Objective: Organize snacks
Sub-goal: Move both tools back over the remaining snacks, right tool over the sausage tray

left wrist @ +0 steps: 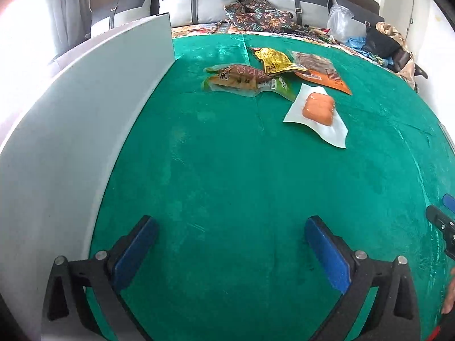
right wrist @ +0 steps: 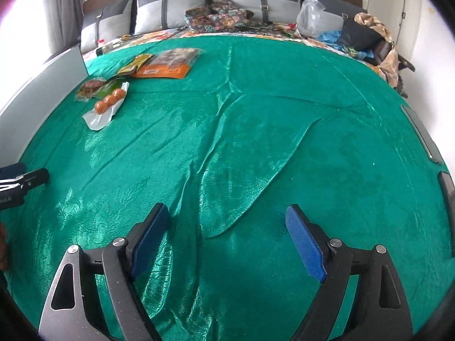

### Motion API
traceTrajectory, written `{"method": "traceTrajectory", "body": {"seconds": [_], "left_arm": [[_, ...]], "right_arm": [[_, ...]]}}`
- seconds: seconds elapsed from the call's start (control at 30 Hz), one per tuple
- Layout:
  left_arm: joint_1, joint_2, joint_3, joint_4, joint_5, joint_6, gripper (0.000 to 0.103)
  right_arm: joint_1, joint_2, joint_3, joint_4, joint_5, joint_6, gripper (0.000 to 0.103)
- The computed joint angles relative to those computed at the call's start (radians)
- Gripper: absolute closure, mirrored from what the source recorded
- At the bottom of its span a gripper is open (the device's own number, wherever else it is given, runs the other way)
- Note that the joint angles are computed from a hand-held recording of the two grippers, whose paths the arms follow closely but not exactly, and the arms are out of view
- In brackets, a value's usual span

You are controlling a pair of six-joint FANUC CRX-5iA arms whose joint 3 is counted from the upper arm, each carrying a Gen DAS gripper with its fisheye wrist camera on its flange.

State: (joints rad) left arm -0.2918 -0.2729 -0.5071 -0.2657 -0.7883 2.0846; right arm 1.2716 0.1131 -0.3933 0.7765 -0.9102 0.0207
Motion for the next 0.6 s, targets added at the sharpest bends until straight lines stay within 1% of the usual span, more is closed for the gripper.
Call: {"method": "traceTrajectory", "body": {"seconds": [0.1, 0.23, 0.5, 0.57, 0.6], "left_arm": [[0.001, -0.002, -0.006, -0.006, 0.012, 0.003, 0.0], [-0.018, -0.009, -0.005, -0.032, -0.001, 0.038, 0.0], [-0.021, -0.026, -0.016, -0.031, -0.004, 0.038, 0.0], [-0.021, -0.026, -0.016, -0.031, -0.004, 0.038, 0.0], [-0.021, -0.026, -0.017, -0.031, -0.003, 0.038, 0.0]], "right_arm": [[0.0, 0.0, 0.002, -0.003, -0.003, -0.001, 0.015], [0.0, 0.001, 0.003, -0.004, -0.005, -0.004, 0.015], [0.0, -0.001, 0.005, -0.015, -0.006, 0.003, 0.012], [-0.003, 0.005, 0.022, -0.039, -0.013, 0.013, 0.01], [-0.008, 0.021, 0.064, -0.09, -0.041, 0.045, 0.01]]}}
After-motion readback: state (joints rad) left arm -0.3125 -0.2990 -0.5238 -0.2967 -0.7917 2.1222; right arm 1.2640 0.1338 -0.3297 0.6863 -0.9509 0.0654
